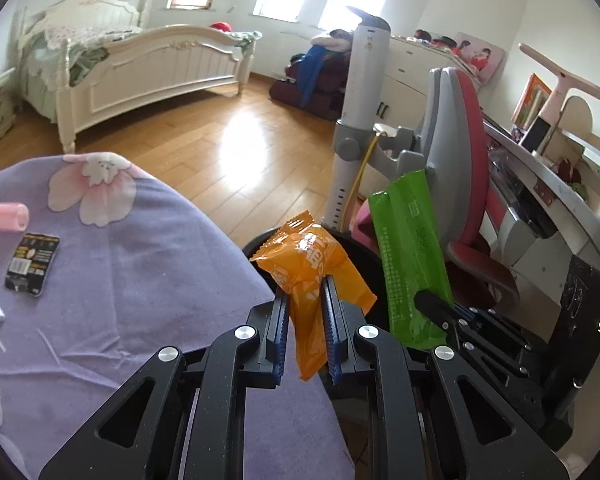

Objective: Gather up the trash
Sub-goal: 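Carry the orange and green bags over the black bin and release both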

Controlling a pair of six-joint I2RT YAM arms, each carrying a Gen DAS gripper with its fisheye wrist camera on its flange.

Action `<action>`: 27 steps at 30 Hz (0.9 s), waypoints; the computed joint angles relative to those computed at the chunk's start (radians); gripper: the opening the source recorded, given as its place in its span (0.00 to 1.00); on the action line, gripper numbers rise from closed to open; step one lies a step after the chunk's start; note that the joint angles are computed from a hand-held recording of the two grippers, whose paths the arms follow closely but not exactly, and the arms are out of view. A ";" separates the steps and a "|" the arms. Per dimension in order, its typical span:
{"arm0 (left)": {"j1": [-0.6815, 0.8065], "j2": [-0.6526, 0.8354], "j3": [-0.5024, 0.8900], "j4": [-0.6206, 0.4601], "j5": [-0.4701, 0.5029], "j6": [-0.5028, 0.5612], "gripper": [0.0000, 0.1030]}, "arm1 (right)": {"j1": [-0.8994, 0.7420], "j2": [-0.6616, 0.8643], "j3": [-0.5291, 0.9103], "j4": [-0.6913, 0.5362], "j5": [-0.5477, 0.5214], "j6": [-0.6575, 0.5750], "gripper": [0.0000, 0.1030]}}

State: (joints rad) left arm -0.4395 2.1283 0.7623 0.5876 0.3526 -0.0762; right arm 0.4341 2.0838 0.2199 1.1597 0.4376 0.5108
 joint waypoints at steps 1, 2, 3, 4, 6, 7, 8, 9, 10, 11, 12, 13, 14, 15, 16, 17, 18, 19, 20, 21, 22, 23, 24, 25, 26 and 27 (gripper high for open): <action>-0.008 0.012 0.020 -0.016 -0.004 0.001 0.17 | -0.013 0.025 0.003 0.013 -0.007 -0.008 0.06; -0.016 0.025 0.034 -0.023 -0.008 0.003 0.17 | -0.027 0.046 0.009 0.024 -0.021 -0.012 0.06; -0.024 0.038 0.050 -0.031 -0.012 0.002 0.17 | -0.036 0.073 0.018 0.036 -0.030 -0.010 0.06; -0.031 0.049 0.062 -0.036 -0.013 0.001 0.17 | -0.038 0.084 0.014 0.045 -0.033 -0.007 0.06; -0.042 0.066 0.084 -0.044 -0.016 -0.004 0.17 | -0.043 0.111 0.019 0.059 -0.037 -0.004 0.06; -0.047 0.073 0.093 -0.047 -0.018 -0.005 0.17 | -0.051 0.125 0.020 0.071 -0.045 -0.005 0.06; -0.051 0.077 0.102 -0.054 -0.019 -0.003 0.17 | -0.053 0.134 0.018 0.081 -0.046 -0.001 0.06; -0.056 0.085 0.111 -0.057 -0.023 -0.001 0.17 | -0.061 0.142 0.018 0.088 -0.053 -0.002 0.06; -0.059 0.088 0.121 -0.066 -0.026 0.002 0.17 | -0.065 0.142 0.017 0.088 -0.057 0.000 0.06; -0.065 0.095 0.133 -0.074 -0.029 0.003 0.17 | -0.067 0.143 0.016 0.089 -0.059 0.000 0.06; -0.071 0.101 0.143 -0.080 -0.035 0.003 0.17 | -0.068 0.143 0.015 0.088 -0.056 -0.002 0.07; -0.077 0.106 0.154 -0.085 -0.046 0.006 0.17 | -0.070 0.142 0.015 0.086 -0.054 -0.008 0.09; -0.085 0.110 0.165 -0.092 -0.057 0.006 0.17 | -0.077 0.137 0.018 0.080 -0.056 -0.015 0.09; -0.090 0.115 0.181 -0.104 -0.064 0.005 0.17 | -0.081 0.134 0.017 0.079 -0.055 -0.016 0.09; -0.095 0.116 0.193 -0.117 -0.074 0.005 0.24 | -0.085 0.118 0.023 0.052 -0.060 -0.016 0.10; -0.097 0.112 0.196 -0.117 -0.089 0.002 0.30 | -0.093 0.103 0.029 0.021 -0.070 -0.018 0.10; -0.096 0.106 0.191 -0.108 -0.100 -0.001 0.45 | -0.102 0.087 0.036 -0.014 -0.076 -0.024 0.12; -0.095 0.096 0.180 -0.097 -0.110 -0.007 0.62 | -0.099 0.077 0.037 -0.031 -0.069 -0.025 0.16; -0.089 0.082 0.161 -0.076 -0.108 -0.014 0.65 | -0.097 0.070 0.031 -0.030 -0.069 -0.025 0.24; -0.083 0.072 0.149 -0.063 -0.099 -0.017 0.65 | -0.095 0.062 0.022 -0.023 -0.073 -0.022 0.30; -0.075 0.058 0.132 -0.054 -0.096 -0.016 0.65 | -0.095 0.064 0.017 -0.010 -0.077 -0.022 0.42; -0.069 0.043 0.117 -0.048 -0.101 -0.015 0.65 | -0.092 0.062 0.010 0.004 -0.075 -0.020 0.48; -0.060 0.026 0.095 -0.031 -0.109 -0.014 0.66 | -0.086 0.060 0.005 0.013 -0.071 -0.017 0.49; -0.050 0.007 0.070 -0.012 -0.118 -0.017 0.70 | -0.080 0.055 0.003 0.017 -0.072 -0.018 0.50; -0.036 -0.010 0.051 0.003 -0.124 -0.022 0.74 | -0.072 0.046 0.003 0.010 -0.071 -0.018 0.50; -0.020 -0.029 0.025 0.025 -0.131 -0.030 0.76 | -0.064 0.041 0.004 0.008 -0.068 -0.018 0.50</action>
State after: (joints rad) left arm -0.4600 2.0997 0.7876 0.6128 0.2214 -0.1066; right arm 0.3702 2.1247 0.2244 1.1673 0.3695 0.4932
